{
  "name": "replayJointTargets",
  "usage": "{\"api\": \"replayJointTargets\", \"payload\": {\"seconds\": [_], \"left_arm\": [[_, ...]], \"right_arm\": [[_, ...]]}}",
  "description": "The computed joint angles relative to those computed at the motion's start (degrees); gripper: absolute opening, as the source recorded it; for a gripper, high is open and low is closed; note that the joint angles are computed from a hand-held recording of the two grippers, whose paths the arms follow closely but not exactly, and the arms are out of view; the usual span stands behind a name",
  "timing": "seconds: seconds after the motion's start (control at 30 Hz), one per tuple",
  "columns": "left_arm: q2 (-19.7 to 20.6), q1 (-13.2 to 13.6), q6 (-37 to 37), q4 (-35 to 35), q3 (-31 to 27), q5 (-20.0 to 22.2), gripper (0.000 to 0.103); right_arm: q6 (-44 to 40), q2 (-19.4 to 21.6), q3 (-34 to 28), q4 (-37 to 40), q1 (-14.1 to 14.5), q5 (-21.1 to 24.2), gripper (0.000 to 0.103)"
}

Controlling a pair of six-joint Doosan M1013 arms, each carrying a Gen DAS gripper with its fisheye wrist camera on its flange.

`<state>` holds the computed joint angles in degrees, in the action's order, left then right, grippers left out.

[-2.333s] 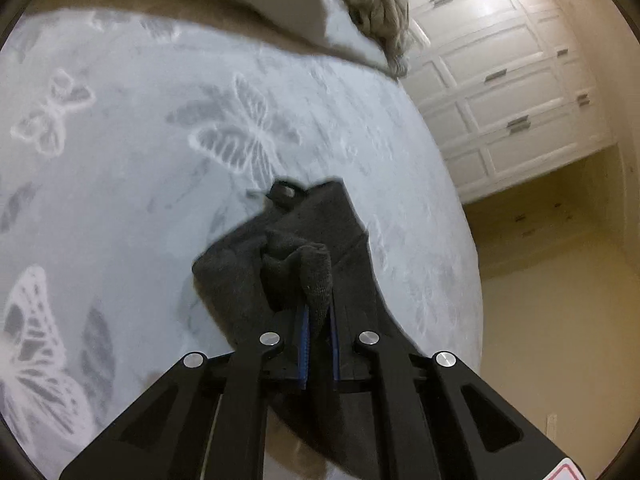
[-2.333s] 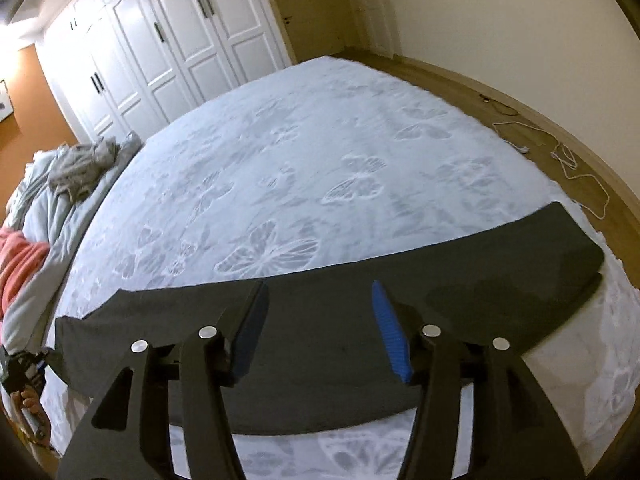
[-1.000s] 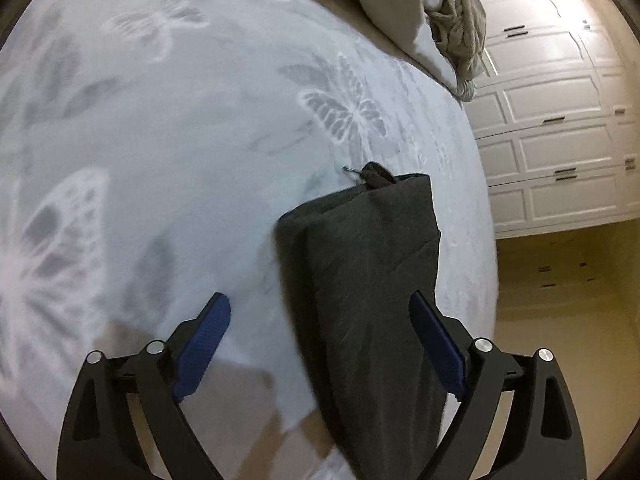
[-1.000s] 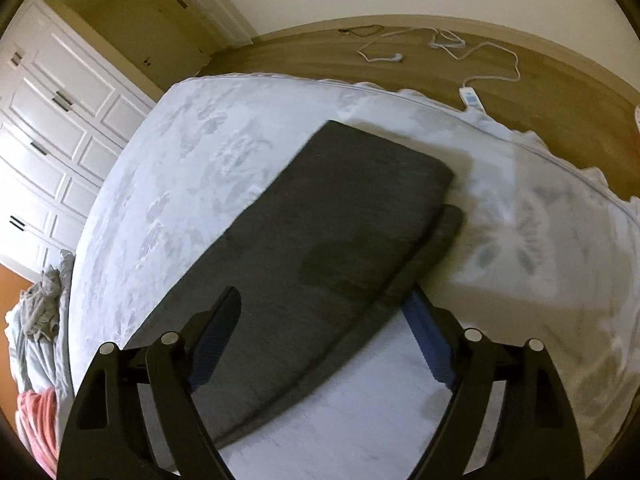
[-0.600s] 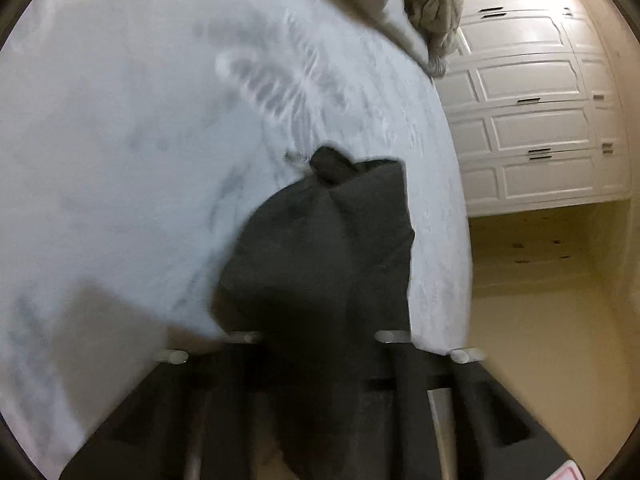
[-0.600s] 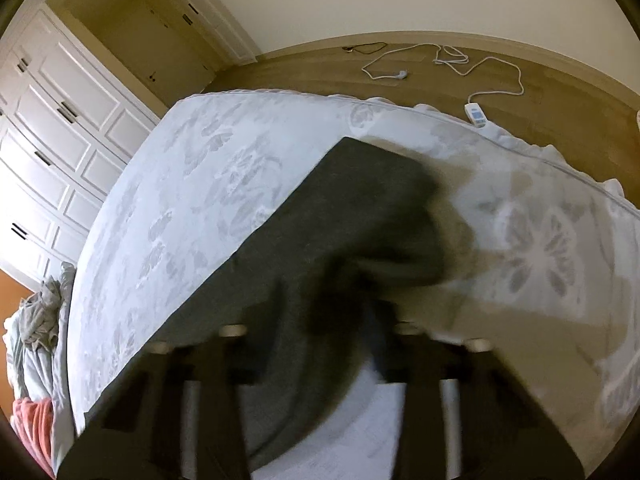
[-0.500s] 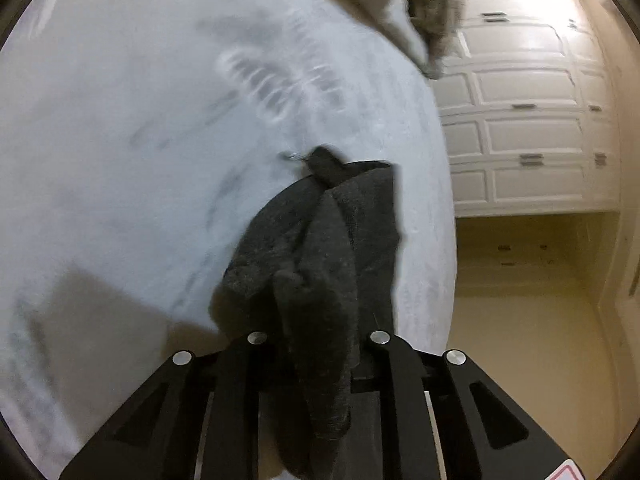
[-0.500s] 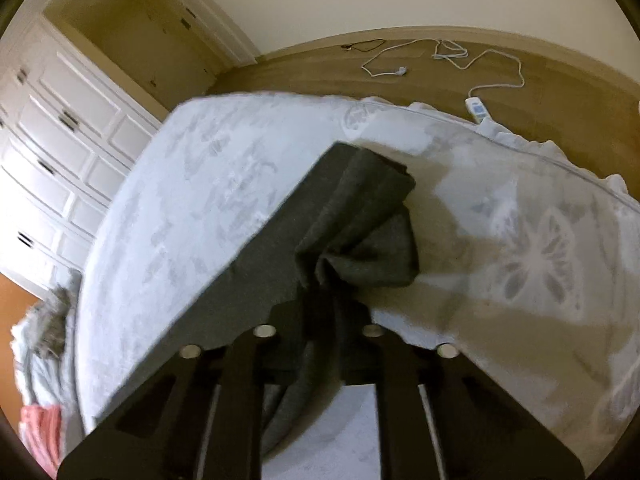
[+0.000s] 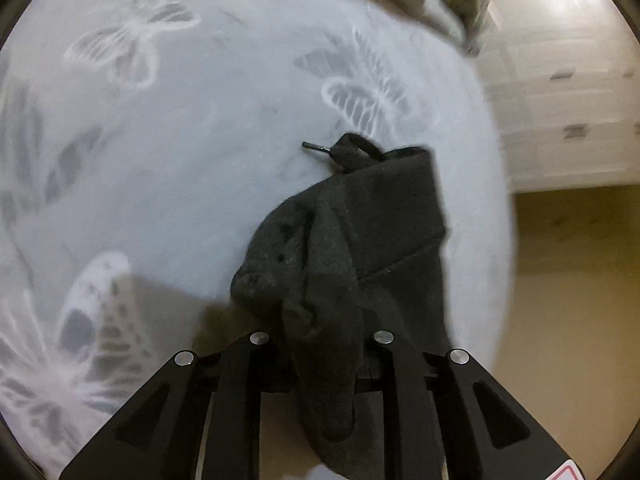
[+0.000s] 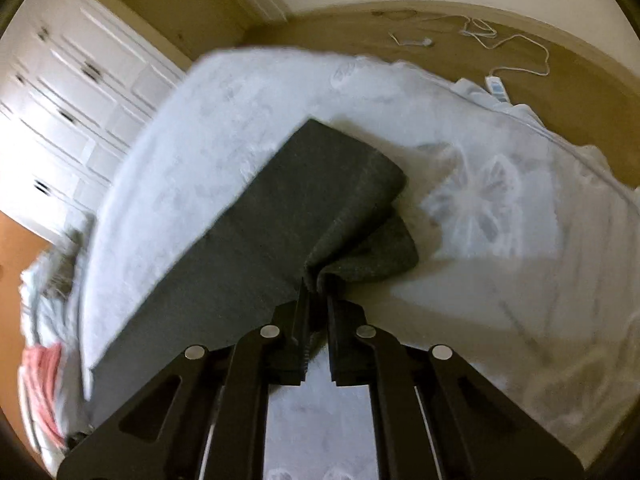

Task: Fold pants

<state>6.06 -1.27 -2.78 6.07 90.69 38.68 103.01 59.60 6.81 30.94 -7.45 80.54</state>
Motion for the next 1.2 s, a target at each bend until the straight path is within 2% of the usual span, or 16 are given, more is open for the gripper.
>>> {"api": "replayJointTargets", "payload": {"seconds": [0.1,0.2,0.3,0.37,0.43,0.47,0.53,0.67,0.73,0.83,0.9,1.03,1.07,1.1,1.13,1.2], "left_arm": [[0.98,-2.26,-2.98,6.75,-3.27,6.68,0.017],[2.15,-6.2,-11.47,16.46,-7.67,16.23,0.019],[4.76,-12.1,-15.6,28.74,-14.02,29.63,0.017],[6.75,-16.23,-14.1,37.14,-17.73,34.16,0.022],[8.97,-19.4,-11.13,44.46,-20.71,36.19,0.03],[9.91,-20.49,-8.84,47.04,-21.7,35.7,0.035],[12.05,-20.39,-2.59,48.9,-23.62,32.74,0.062],[14.55,-21.63,8.11,49.94,-24.44,31.71,0.062],[14.47,-21.15,9.6,47.24,-24.29,30.23,0.062],[13.58,-20.43,7.85,44.91,-23.27,27.6,0.063],[13.36,-19.9,6.98,43.26,-23.03,27.6,0.063],[12.84,-19.03,6.49,40.27,-22.18,26.56,0.063],[12.88,-18.73,6.34,39.95,-21.99,26.19,0.063],[12.8,-18.7,6.08,39.55,-21.83,26.12,0.063],[12.78,-18.54,5.76,38.88,-21.68,25.95,0.063],[12.88,-18.3,5.65,37.95,-21.61,26.04,0.063]], "right_arm": [[-0.78,-1.11,1.14,-0.29,0.32,-2.59,0.006],[-6.17,-4.79,5.09,1.57,1.46,-8.34,0.006],[-17.64,-8.57,7.91,8.51,3.36,-10.73,0.006],[-25.15,-10.09,8.81,11.88,5.43,-9.43,0.006],[-30.53,-9.58,6.73,12.59,8.42,-4.35,0.006],[-31.87,-8.29,4.56,12.33,10.11,-0.25,0.006],[-35.15,-7.91,5.7,8.34,13.24,3.6,0.006],[-36.93,-6.88,7.03,-3.02,17.23,8.51,0.006],[-38.31,-8.66,10.98,-4.64,17.6,7.28,0.006],[-35.67,-7.31,8.2,-4.87,18.02,8.51,0.006],[-35.96,-8.8,10.48,-5.14,18.24,5.42,0.006],[-42.35,-13.2,17.62,2.0,18.22,-2.16,0.006],[-43.8,-12.65,16.68,3.08,18.48,-0.73,0.01],[-44.27,-11.04,14.07,2.95,19.03,3.66,0.015],[-44.49,-9.65,12.11,0.36,19.92,7.28,0.03],[-46.75,-11.15,15.37,-8.35,21.66,5.8,0.033]]}}
